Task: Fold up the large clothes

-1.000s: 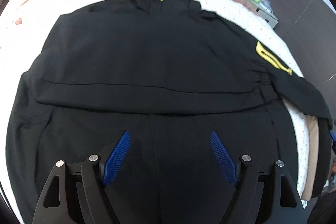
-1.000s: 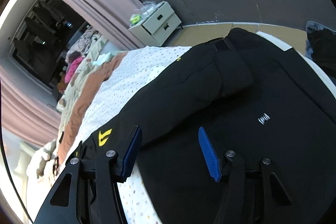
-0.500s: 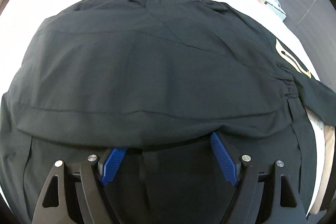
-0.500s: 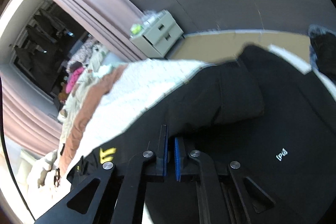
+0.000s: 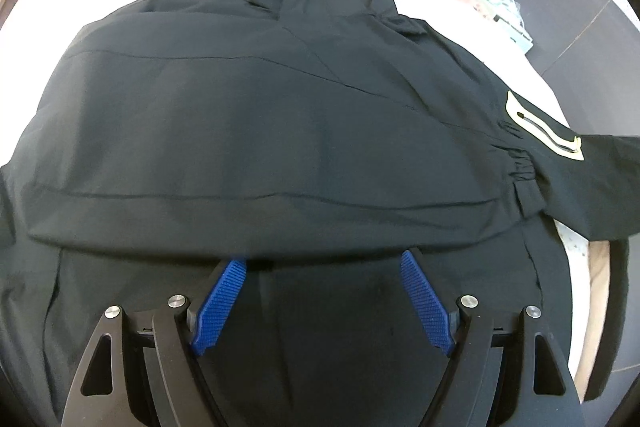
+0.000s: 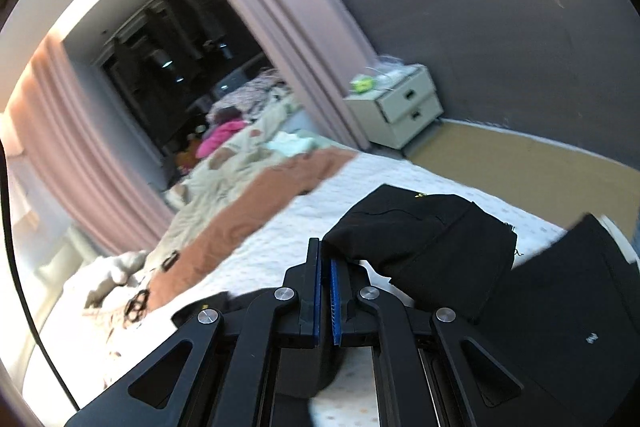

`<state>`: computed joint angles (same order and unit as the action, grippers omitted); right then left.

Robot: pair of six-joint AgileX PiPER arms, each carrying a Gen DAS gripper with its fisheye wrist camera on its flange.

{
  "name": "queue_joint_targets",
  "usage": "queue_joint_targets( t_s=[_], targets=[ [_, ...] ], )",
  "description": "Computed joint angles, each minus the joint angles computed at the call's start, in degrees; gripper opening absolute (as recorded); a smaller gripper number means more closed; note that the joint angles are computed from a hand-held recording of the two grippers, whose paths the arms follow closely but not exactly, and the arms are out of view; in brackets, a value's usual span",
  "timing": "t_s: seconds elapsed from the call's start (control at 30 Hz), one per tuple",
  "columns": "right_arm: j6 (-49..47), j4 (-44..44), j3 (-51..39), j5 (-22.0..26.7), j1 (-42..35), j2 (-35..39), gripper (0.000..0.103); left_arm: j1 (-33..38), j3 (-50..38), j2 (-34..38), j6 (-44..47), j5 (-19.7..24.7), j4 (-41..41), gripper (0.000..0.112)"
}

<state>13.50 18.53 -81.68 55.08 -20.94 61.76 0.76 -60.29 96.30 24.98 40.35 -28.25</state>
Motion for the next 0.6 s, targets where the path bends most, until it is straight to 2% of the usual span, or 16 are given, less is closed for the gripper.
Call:
queue_joint_targets(
  t_s=[0.17, 0.3, 0.47, 0.6],
  targets=[
    [12.9, -13.2, -9.6, 1.0, 16.3, 4.2, 0.005, 6.7, 1.7, -4.4, 5.5, 3.5, -3.4, 0.08],
    [22.0, -24.9, -20.5, 4.5, 30.6, 10.2, 0.005, 13.3, 1.7, -7.1, 9.6, 7.1, -5.9, 0.08],
    [27.6, -34.5, -32.7, 8.9, 44.1, 17.6, 0.005, 23.0, 0.6, -9.8, 14.6, 12.8, -7.6, 0.08],
    [28.7, -36.9, -42.1, 11.5, 50.4, 24.7, 0.005, 32.8, -1.2, -11.1, 19.4, 18.0, -9.6, 0.08]
  ],
)
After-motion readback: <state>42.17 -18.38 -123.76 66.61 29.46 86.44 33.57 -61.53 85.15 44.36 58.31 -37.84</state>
